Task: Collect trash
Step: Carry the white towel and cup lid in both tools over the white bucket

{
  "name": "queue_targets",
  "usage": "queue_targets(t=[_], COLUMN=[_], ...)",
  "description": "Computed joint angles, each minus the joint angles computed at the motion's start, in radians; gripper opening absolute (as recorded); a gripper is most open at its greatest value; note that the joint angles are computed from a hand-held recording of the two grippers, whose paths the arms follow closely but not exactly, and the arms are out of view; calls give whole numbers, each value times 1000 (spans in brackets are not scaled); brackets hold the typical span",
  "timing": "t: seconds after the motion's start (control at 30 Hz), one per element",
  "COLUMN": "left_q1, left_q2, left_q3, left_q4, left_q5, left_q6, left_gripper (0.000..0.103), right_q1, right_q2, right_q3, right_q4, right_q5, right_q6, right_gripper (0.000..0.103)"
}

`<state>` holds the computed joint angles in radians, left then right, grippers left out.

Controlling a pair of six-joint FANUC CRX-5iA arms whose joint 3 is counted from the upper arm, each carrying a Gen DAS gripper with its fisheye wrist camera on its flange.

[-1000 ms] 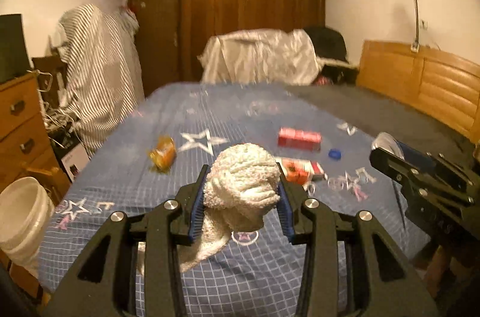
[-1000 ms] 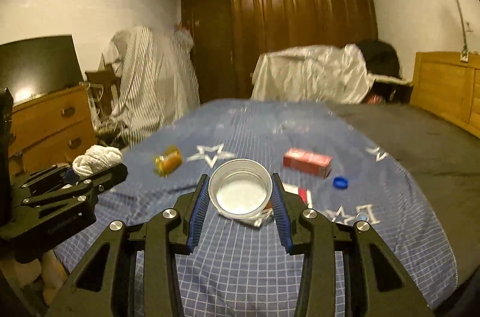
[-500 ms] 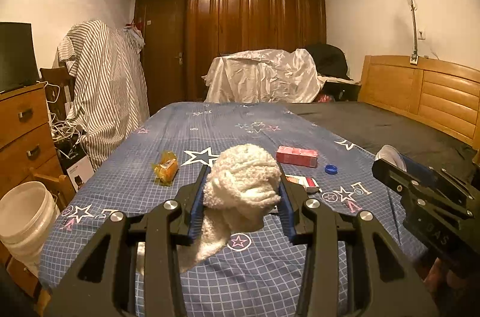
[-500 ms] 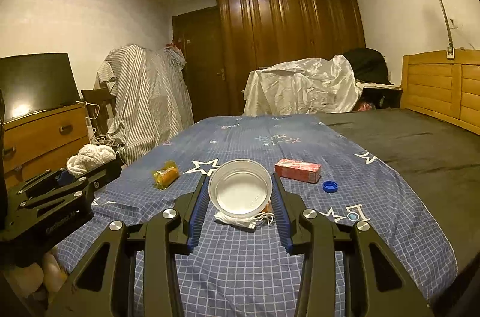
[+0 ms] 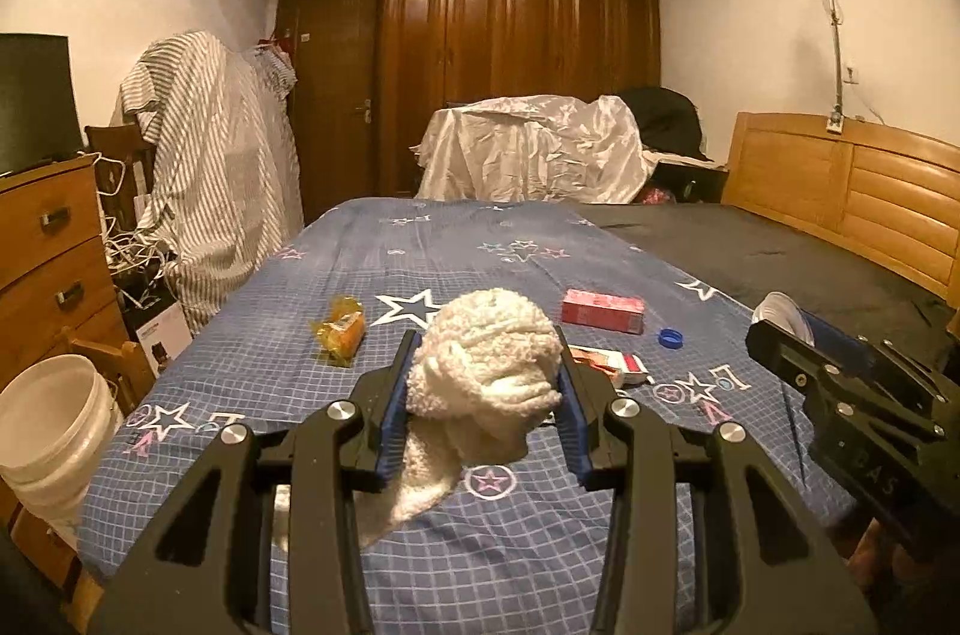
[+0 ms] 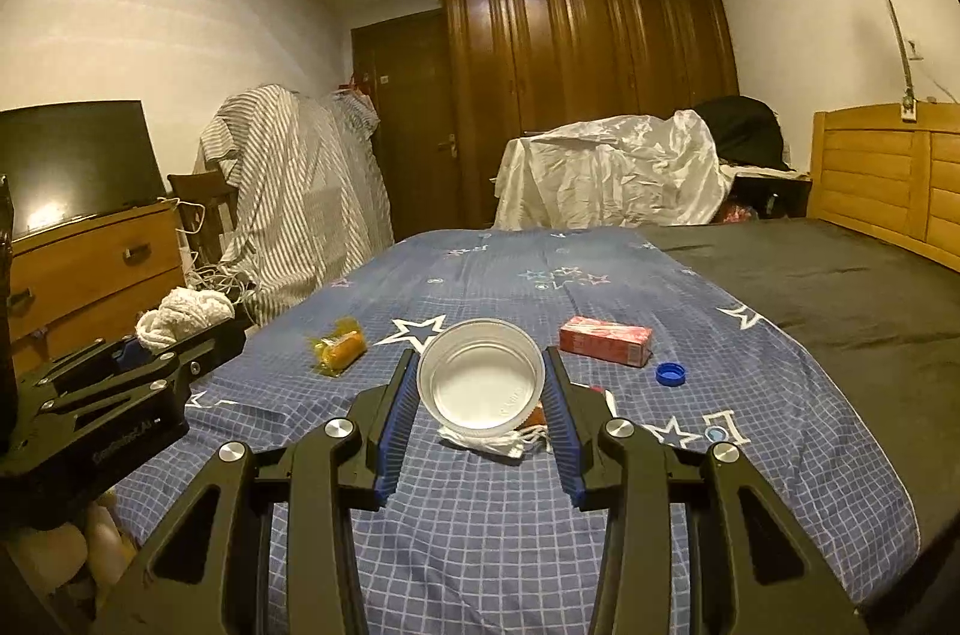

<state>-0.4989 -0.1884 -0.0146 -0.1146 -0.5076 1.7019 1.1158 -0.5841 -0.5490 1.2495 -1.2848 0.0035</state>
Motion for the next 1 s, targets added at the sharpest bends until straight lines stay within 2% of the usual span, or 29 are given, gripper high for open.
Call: queue_targets(t=[0.3, 0.6, 0.83, 1.0], left_q1=[100, 300, 474, 603], left_q2=[-32, -71, -89, -90], left_q3=[12, 6, 3, 4], left_q4=[-53, -12, 63, 126], left_q5=[-44, -84, -121, -137], left_q6=[62, 38, -9, -52], left_gripper=[40, 40, 40, 40], right_q1=[-126, -201, -188, -174], right_q2=[113, 358, 601, 810], right_q3=[99, 356, 677, 1018], right_q4=[-36, -163, -361, -598], right_q5=[248, 513, 580, 518], right_q6=[94, 275, 540, 807], right_gripper=[42, 42, 42, 42])
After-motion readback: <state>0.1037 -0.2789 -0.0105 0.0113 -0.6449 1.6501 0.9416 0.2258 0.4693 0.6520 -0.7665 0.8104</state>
